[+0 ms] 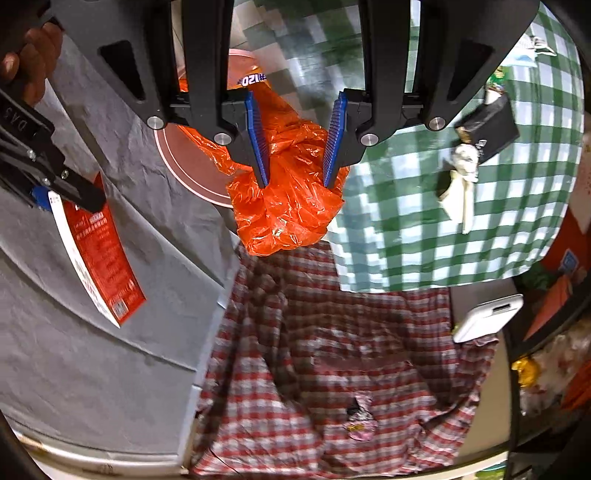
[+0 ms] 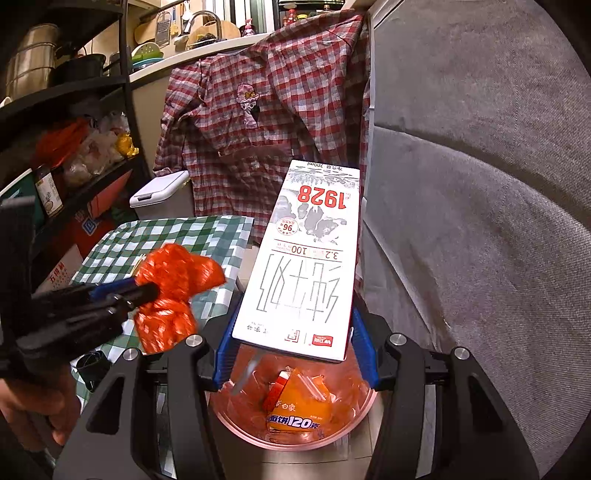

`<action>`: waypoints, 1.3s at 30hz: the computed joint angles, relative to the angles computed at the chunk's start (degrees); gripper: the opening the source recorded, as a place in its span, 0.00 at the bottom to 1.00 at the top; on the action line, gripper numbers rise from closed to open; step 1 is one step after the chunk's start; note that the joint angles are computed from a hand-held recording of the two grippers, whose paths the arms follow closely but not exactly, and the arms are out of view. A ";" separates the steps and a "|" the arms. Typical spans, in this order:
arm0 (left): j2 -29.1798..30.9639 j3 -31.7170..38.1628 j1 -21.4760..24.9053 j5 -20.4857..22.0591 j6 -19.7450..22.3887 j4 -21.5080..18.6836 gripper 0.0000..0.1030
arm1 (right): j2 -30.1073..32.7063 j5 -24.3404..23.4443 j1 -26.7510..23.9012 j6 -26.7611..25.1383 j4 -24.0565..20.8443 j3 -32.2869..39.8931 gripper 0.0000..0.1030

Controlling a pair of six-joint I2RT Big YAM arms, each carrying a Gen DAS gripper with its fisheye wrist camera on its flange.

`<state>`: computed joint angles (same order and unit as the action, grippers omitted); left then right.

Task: Collect trash
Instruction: 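Carry the red bag over the bucket with the left gripper while the right gripper holds the box above it, then open both grippers over the pink bucket, dropping the red bag and white box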

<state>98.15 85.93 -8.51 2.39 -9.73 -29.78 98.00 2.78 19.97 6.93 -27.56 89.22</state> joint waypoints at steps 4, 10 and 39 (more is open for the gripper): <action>0.63 0.25 -0.44 0.15 0.30 0.22 0.29 | 0.32 -0.01 -0.16 -0.15 -0.12 0.26 0.52; 1.88 1.08 -0.57 0.21 0.45 -0.04 0.29 | 0.39 -0.05 -0.20 -0.10 -0.06 0.27 0.52; -0.81 -0.73 0.89 1.60 1.09 1.96 0.41 | 0.75 1.07 1.17 1.50 0.66 0.84 0.57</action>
<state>97.34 85.20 -7.62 3.99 -8.64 -27.82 98.75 3.85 21.14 8.43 -26.90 90.07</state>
